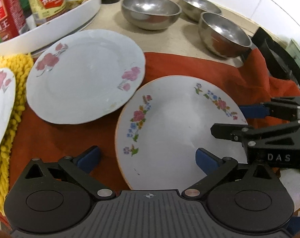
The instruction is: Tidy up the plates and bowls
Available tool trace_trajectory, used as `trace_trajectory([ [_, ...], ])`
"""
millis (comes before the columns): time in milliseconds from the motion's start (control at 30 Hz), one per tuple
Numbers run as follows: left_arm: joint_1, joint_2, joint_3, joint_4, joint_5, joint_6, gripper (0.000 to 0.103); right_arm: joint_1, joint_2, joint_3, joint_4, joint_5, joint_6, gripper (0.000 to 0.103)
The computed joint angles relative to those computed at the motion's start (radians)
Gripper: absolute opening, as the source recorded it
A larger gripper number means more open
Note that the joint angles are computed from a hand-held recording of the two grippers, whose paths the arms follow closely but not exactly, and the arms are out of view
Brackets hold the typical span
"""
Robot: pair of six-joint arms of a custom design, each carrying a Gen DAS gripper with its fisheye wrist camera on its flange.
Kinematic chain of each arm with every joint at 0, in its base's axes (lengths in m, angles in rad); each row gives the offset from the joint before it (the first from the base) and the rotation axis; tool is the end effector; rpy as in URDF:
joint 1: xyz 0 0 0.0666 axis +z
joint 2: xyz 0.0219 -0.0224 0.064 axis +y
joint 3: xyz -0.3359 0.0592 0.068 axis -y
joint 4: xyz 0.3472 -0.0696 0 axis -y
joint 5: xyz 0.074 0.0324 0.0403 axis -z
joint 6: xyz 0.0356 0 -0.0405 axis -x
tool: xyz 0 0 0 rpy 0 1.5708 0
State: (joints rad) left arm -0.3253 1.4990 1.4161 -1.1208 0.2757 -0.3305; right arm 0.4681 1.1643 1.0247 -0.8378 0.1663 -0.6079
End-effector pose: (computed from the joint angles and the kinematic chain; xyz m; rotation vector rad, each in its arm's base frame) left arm 0.4235 -0.1535 0.3406 0.9528 2.5809 -0.3802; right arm 0.3207 0.1551 0.3271 0.2421 2.5305 0.2162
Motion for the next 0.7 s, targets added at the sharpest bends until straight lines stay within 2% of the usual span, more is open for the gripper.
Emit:
trace_trajectory([
  [67,0.007,-0.003,0.001,-0.01,0.07,0.005,0.1,-0.002,-0.006,-0.006,0.004,0.0,-0.002,0.046],
  [267,-0.002,-0.018,-0.025,0.017,0.054,0.035,0.1,-0.006,-0.031,-0.026,0.013,-0.016,-0.009,0.044],
  [433,0.004,-0.038,-0.042,0.042,0.07,0.077,0.1,0.0,-0.055,-0.038,0.027,-0.026,-0.036,0.044],
  [600,0.004,-0.062,-0.052,0.054,0.097,0.081,0.1,-0.004,-0.078,-0.034,0.01,-0.024,-0.048,0.043],
  [700,-0.012,-0.056,-0.049,0.052,0.086,0.064,0.1,0.002,-0.073,-0.031,-0.019,-0.008,-0.076,0.043],
])
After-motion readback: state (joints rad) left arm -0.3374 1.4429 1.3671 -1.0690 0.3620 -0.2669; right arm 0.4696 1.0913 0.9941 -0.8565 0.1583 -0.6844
